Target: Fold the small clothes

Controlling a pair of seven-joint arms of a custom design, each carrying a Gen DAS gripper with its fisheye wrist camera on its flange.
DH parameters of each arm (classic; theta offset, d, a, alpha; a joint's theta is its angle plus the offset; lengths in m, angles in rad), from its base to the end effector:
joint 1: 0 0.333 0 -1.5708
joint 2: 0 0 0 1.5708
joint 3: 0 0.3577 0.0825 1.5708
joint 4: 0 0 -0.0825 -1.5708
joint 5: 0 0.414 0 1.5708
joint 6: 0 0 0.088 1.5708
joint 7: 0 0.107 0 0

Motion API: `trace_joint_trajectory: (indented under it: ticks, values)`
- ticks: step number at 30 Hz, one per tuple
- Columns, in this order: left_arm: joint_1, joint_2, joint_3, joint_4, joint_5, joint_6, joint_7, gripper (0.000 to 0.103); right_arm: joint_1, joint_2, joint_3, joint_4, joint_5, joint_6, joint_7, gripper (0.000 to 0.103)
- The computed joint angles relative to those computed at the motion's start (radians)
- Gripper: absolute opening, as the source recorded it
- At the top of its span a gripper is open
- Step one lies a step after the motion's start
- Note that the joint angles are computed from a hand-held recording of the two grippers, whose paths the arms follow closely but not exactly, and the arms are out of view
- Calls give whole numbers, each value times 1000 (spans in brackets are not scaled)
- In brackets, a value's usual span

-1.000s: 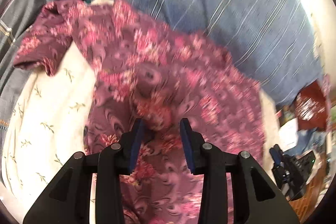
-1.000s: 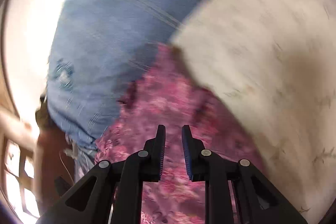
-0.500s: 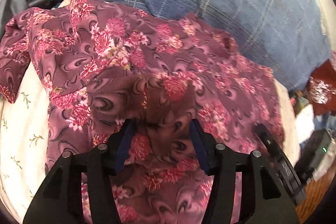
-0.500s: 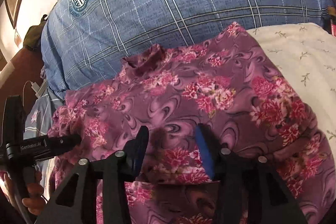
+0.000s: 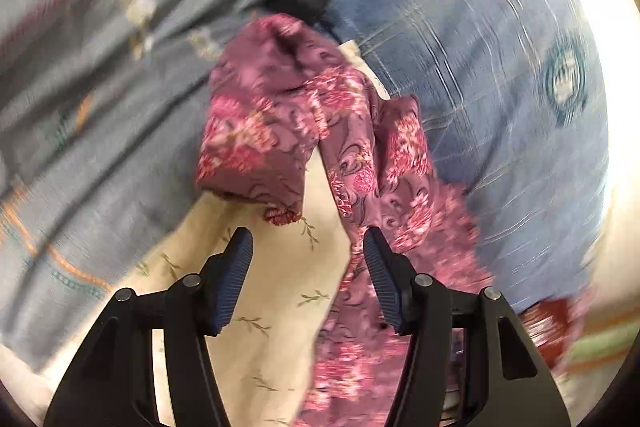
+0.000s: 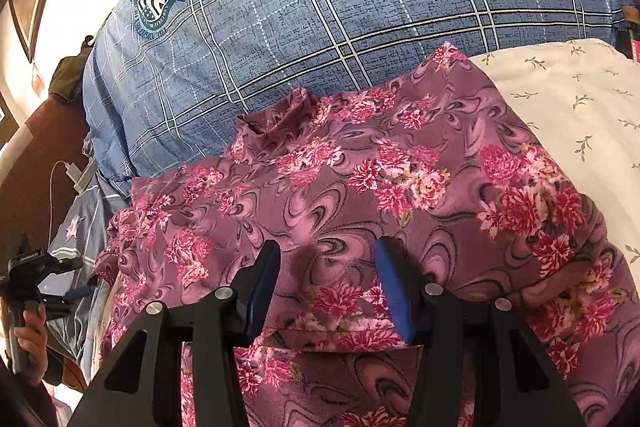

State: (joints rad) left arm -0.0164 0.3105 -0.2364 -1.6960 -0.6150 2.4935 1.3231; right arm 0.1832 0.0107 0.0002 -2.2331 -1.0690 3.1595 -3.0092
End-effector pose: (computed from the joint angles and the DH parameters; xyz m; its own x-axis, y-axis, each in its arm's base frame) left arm 0.7066 -0.1587 0.4994 0.2681 -0.7201 0.6400 -0.8721 -0.4637 -0.1563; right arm 0.5469 0.1816 0.4644 -0.2026 -0.8567 -0.4743 -0.6036 0.4907 -0.6284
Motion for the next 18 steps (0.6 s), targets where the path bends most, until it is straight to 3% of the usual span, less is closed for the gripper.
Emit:
trace_joint_trajectory:
  ticks: [4, 7, 9, 10, 12, 13, 14, 15, 17, 18]
  values:
    - [27, 40, -30, 7, -140, 13, 18, 56, 1, 1, 0, 2, -4, -2, 6, 53]
    - [-2, 83, -3, 52, -71, 29, -64, 56, 1, 0, 0, 2, -6, 1, 7, 53]
    - [-47, 125, 50, 116, 88, 34, -159, 35, 1, 0, -1, 3, -16, 4, 18, 53]
    - [-58, 139, 69, 147, 162, 22, -187, 5, 0, 1, -2, 4, -22, 6, 25, 53]
    - [-84, 147, 110, 193, 313, -2, -238, 3, -1, 1, -4, 5, -41, 11, 44, 53]
    - [-126, 142, 162, 215, 459, -12, -308, 3, -1, 2, -5, 7, -51, 14, 55, 54]
    - [-193, 128, 250, 231, 634, -4, -366, 3, -1, 3, -6, 9, -62, 17, 66, 54]
    - [-234, 121, 302, 236, 741, 1, -415, 3, -1, 4, -7, 10, -68, 19, 70, 55]
    - [-297, 108, 395, 266, 1026, -16, -537, 3, 0, 5, -7, 11, -66, 18, 66, 56]
    - [-313, 108, 421, 278, 1106, -37, -573, 3, 1, 6, -7, 11, -61, 17, 60, 56]
